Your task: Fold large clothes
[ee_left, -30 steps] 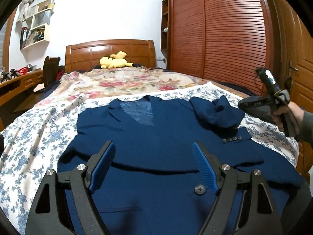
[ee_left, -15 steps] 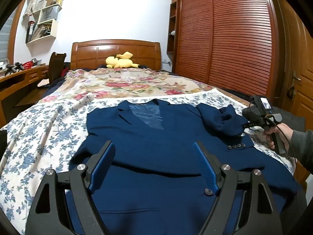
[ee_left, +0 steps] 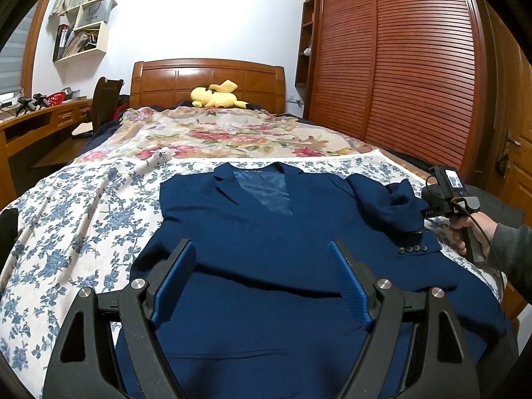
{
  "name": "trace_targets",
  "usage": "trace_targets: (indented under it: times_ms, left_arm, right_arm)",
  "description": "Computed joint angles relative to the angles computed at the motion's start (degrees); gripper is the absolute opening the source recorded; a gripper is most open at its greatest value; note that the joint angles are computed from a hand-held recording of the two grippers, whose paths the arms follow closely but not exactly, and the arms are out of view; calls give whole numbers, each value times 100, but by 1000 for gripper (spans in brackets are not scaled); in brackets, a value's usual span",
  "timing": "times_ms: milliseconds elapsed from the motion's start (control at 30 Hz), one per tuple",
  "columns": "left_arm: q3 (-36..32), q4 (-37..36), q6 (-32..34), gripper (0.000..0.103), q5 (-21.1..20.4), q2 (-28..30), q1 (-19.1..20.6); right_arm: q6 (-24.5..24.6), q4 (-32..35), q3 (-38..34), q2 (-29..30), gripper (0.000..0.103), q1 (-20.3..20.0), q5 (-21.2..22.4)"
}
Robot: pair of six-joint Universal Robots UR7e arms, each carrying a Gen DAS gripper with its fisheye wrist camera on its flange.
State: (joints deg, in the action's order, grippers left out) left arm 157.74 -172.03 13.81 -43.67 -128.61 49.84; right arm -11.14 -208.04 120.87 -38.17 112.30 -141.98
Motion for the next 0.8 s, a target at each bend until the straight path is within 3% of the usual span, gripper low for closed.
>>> trace_targets:
  times_ms: [267,400,600,800]
  left_arm:
    - [-29,40,6,82,24,-8,60]
    - [-34,146,-8,82,126,-55,26]
    - [-16,598,-116,82,317,-448,-133]
    - [1,1760,-508,82,807,-1371,-605]
  right_arm:
    - [-256,-77,-145,153,51,7,-66]
    - [-642,-116,-137,176,8,42,160]
    - [-1203,-875,-113,210,4,432,371]
    - [-1535,-1094,-127,15,3,1240,507]
